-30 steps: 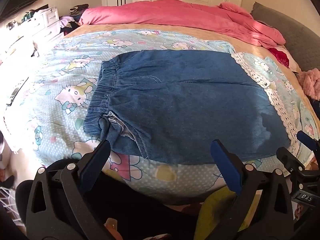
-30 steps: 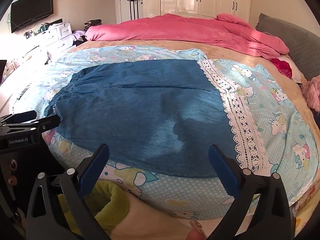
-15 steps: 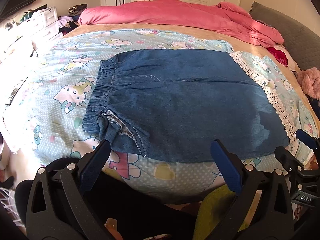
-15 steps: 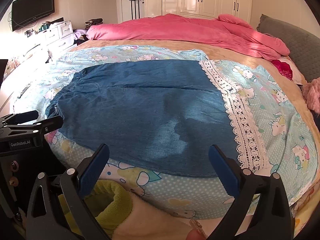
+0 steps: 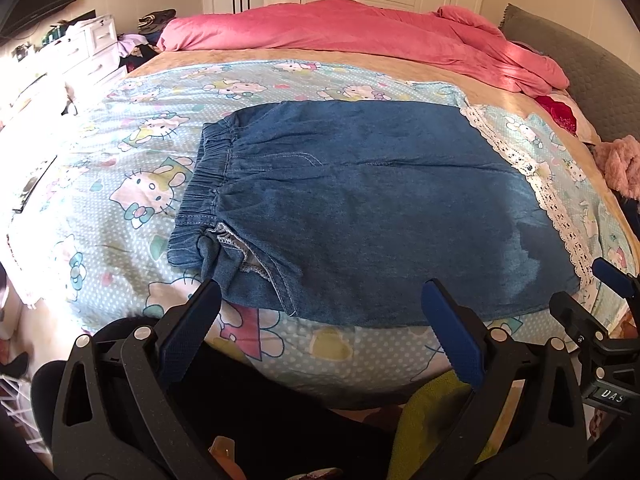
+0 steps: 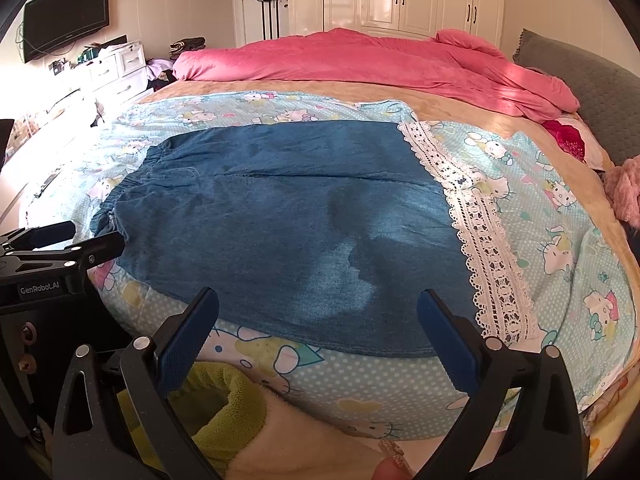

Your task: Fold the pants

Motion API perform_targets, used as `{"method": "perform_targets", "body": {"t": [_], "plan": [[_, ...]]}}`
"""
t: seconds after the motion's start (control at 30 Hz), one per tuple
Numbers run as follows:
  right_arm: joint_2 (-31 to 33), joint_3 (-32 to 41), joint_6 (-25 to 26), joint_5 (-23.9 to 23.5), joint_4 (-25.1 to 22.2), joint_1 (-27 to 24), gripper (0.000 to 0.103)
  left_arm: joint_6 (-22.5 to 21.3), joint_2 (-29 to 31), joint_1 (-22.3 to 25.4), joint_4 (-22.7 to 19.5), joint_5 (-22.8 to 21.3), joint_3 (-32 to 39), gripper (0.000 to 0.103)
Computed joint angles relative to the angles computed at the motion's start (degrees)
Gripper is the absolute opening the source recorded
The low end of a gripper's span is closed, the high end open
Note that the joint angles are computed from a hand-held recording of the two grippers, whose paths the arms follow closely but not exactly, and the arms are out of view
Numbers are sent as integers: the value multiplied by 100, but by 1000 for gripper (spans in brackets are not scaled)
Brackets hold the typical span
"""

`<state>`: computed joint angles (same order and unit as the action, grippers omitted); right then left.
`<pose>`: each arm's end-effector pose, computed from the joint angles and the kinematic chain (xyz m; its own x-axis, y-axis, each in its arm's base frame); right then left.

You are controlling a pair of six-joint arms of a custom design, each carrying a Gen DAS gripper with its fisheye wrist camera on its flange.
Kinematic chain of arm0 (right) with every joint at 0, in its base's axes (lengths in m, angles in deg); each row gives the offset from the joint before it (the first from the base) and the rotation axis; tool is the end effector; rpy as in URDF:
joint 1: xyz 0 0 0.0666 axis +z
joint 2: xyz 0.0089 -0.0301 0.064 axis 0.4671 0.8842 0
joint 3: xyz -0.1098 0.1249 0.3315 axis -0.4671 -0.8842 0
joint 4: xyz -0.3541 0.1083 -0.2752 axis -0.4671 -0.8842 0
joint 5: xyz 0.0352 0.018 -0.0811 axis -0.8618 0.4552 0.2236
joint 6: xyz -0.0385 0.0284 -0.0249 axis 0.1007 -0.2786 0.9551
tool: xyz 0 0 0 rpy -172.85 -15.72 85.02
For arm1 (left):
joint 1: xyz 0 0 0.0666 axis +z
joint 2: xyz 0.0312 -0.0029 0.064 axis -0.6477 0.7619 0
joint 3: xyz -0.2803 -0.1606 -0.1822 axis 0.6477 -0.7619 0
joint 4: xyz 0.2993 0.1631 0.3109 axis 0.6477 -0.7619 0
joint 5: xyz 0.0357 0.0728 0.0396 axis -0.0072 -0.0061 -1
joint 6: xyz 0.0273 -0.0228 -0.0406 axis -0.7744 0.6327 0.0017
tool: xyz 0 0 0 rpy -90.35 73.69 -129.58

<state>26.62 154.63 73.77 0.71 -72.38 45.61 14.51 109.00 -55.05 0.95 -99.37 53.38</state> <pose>0.5181 0.1724 0.2993 -0.6260 -0.3607 -0.6913 -0.5241 0.8511 0.0306 0.4471 -0.1052 0.3019 -0.7122 -0.3041 -0.6327 -0.3558 0.9333 -0.0480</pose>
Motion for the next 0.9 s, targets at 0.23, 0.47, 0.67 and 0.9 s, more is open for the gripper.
{"method": "perform_targets", "body": {"t": [0.23,0.47,0.67,0.9], "plan": [[-12,-17,-5,0,25,-14,99,-5,4,2,-8,-18,6,94],[-9,-22,1,-6,28,-13,99,-15,1,15,-8,-23,2,94],[13,-11,-2,-4,19,-16,99,-24,1,23,-13,-26,5,94],[58,22,-4,10,86,-21,99,-55,15,88,-5,-22,19,94]]}}
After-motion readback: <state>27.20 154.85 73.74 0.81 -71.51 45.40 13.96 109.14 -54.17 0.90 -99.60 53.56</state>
